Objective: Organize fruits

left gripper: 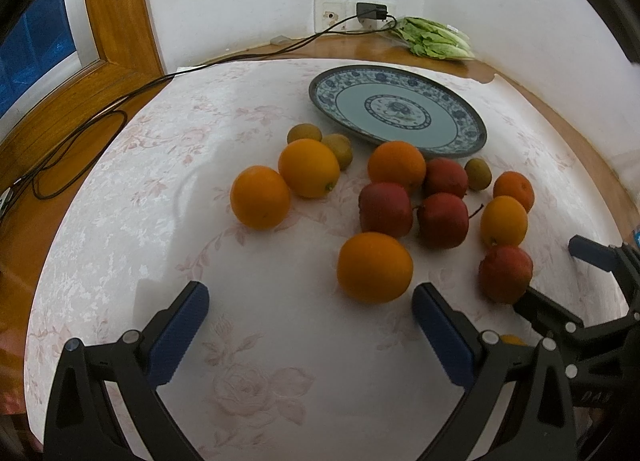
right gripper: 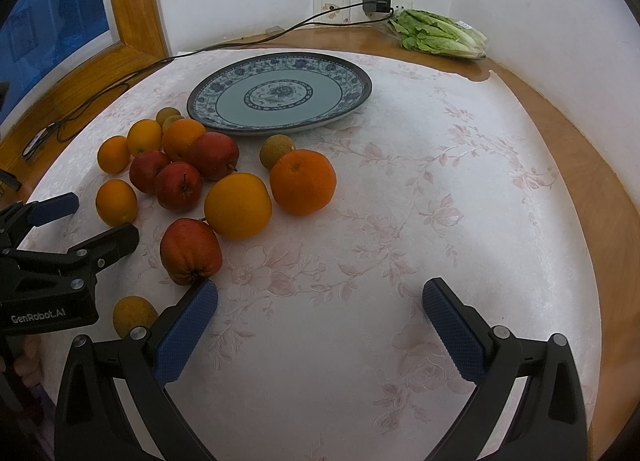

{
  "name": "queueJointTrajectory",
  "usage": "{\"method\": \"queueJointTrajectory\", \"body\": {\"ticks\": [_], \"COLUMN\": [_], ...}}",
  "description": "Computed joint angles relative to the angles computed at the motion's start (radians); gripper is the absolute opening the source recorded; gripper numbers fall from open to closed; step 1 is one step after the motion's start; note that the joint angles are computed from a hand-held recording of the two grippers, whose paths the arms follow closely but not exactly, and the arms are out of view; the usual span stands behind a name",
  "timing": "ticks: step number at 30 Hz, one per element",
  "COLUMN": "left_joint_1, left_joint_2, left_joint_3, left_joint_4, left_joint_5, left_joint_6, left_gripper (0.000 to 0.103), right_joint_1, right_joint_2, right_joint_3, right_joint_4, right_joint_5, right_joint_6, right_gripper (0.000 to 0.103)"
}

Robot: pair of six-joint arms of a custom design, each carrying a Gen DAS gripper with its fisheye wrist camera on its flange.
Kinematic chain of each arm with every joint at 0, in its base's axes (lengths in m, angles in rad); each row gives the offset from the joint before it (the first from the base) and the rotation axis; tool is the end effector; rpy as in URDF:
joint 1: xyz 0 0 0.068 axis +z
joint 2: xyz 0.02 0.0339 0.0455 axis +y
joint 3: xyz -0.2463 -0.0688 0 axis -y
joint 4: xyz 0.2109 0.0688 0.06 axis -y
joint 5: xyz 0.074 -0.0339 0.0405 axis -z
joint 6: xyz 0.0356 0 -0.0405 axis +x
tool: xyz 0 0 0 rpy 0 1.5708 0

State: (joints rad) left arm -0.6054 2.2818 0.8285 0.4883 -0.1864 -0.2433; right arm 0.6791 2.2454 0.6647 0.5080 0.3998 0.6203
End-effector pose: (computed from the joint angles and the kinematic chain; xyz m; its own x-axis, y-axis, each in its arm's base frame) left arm 0.2727 -0.1807 0.0081 -0.7699 0.2449 -0.5893 0.2957 0.9552 0.0107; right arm 0.2287 0.1668 0.0005 -0.8084 0.0356 -0.5875 0.0443 0.9990 -0.0005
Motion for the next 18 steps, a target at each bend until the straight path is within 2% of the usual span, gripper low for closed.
{"method": "queueJointTrajectory", "body": {"ticks": [11, 18], "left_joint_1": [0.007, 0.014], "left_joint_2": [-0.005, -0.033], "left_joint_3": [0.014, -0.018], "left_joint_4": [-0.033, -0.009], "left_joint_5": [0.012, 0.059], "left_joint_6": [0.010, 0.011], "left_gripper": [0.103, 0.096], "right_joint_1": [-0.002, 0.000], "right_joint_2": [0.003, -0.023], "right_joint_3": [0.010, -0.027], "right_joint_4": [-0.011, 0.058], "right_joint_5": [-0.028, -0.091], "right_joint_6": [-0.017, -0.033], "right_gripper": [0.103, 0.093]}}
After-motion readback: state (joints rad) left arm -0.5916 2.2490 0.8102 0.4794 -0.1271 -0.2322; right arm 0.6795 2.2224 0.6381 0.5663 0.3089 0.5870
